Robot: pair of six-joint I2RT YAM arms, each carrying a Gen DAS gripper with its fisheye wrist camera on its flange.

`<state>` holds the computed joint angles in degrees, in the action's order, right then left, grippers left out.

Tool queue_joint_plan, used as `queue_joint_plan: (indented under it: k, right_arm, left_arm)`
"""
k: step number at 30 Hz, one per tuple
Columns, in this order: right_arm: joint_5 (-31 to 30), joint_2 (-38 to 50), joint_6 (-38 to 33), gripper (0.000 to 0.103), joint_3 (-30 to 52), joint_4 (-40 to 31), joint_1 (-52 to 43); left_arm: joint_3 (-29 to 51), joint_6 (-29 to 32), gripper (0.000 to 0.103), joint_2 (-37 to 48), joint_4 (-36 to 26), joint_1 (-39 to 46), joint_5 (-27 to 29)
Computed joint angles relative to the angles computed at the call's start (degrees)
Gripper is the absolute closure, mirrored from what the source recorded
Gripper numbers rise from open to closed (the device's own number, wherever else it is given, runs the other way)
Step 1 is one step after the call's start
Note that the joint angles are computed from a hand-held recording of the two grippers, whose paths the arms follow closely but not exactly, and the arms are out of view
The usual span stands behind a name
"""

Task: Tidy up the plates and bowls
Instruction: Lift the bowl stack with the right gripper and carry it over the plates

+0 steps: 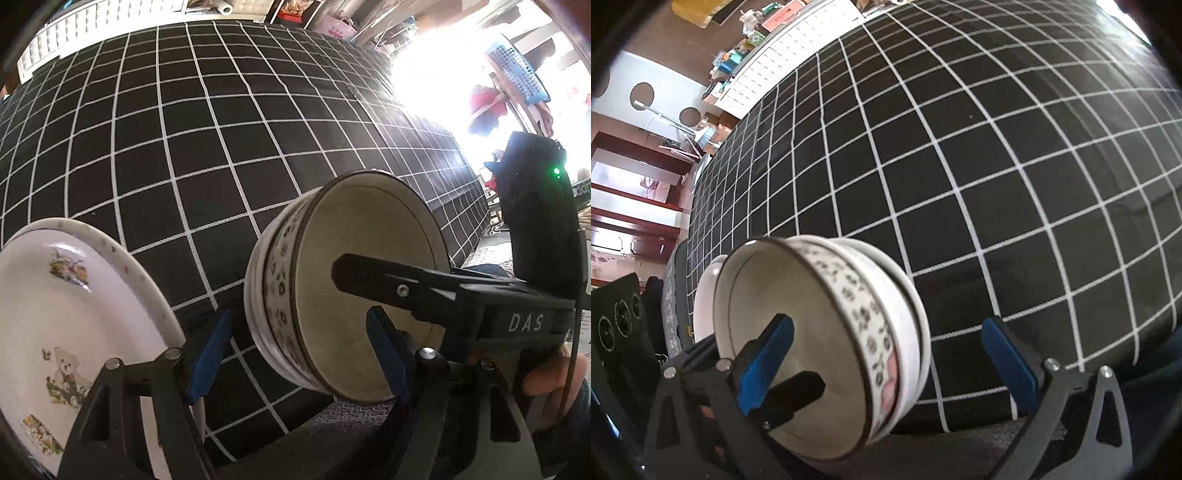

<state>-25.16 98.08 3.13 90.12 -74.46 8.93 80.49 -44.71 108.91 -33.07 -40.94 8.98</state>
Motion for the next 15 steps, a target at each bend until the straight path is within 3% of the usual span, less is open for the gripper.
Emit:
queue_joint_plan:
  k: [9,15]
  right_arm:
    - [-2.2,1.7,-1.9,0.0,-0.3,-1.8,-1.0]
    - [-3.8,0.7,-2.3,0.002,-2.7,-0.9,-3.7]
  left_arm:
    - [-2.5,0.5,0.031,1.3,3.7,0.2,0.2]
    - [2.2,1.2,0.031,4.4,1.0,-1.1,-0.6]
